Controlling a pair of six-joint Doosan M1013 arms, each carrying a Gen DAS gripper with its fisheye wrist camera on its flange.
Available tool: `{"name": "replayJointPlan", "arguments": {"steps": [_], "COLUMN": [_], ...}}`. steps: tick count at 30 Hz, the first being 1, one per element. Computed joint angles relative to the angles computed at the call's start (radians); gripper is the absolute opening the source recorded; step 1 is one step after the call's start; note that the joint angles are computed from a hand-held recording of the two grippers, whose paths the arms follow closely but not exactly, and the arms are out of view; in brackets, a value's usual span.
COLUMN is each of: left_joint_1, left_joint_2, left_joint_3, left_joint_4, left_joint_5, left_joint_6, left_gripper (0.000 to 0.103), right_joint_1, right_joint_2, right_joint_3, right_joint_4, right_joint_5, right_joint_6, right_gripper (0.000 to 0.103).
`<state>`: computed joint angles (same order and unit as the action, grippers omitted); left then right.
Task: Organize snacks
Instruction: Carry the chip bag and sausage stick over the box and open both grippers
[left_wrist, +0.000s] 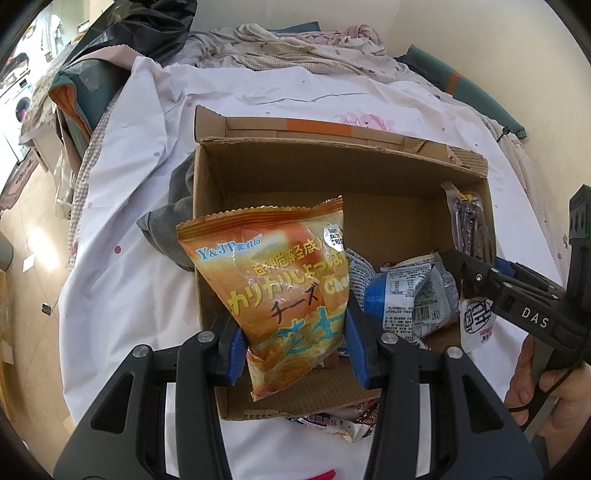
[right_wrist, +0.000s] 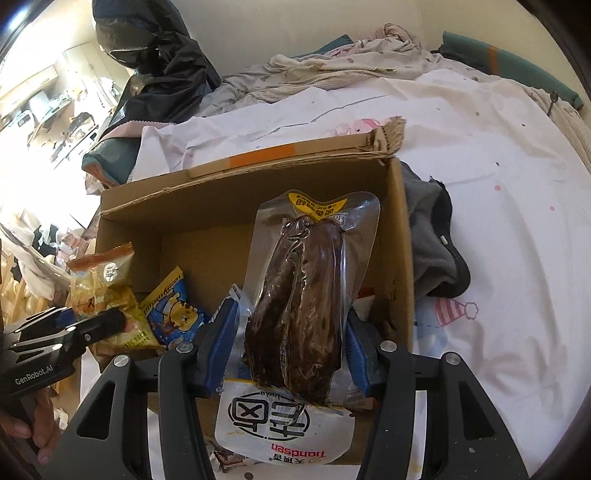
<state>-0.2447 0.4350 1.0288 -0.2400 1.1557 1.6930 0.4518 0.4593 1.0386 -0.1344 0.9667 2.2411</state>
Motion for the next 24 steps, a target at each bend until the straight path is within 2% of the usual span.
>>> {"name": "replayJointPlan", "arguments": {"steps": [13, 16, 19, 20, 21, 24], "left_joint_1": [-0.002, -0.001, -0.008, -0.01, -0.011, -0.01], "left_joint_2": [-0.007, -0.012, -0.024, -0.027, -0.03, -0.034], "left_joint_3": [0.01, 0.015, 0.031, 0.033, 0.036, 0.042], "left_joint_4": [0.007, -0.013, -0.004, 0.001, 0.003, -0.002], "left_joint_5": [-0.013, -0.017, -0.046, -0.051, -0.057, -0.068], "left_joint_6": [-0.027, -0.014, 0.003, 0.003, 0.003, 0.006], "left_gripper": [0.044, 0.054, 0.074, 0.082, 0.086, 0.087], "right_joint_1": [-0.01, -0.01, -0.012, -0.012, -0.011, -0.007], "right_joint_2": [-0.007, -0.012, -0.016, -0.018, -0.02, -0.027], "right_joint_3": [0.014, 0.019, 0.024, 0.027, 0.029, 0.032], "right_joint_4": [0.032, 0.034, 0.042, 0.042, 0.035, 0.004], "right_joint_5": [-0.013, -0.026, -0.039, -0.047, -0.051, -0.064], "right_joint_6": [0.028, 0.031, 0.036, 0.038, 0.044, 0.067], "right_gripper": [0.062, 0.062, 0.069, 0.074, 0.081, 0.09]}}
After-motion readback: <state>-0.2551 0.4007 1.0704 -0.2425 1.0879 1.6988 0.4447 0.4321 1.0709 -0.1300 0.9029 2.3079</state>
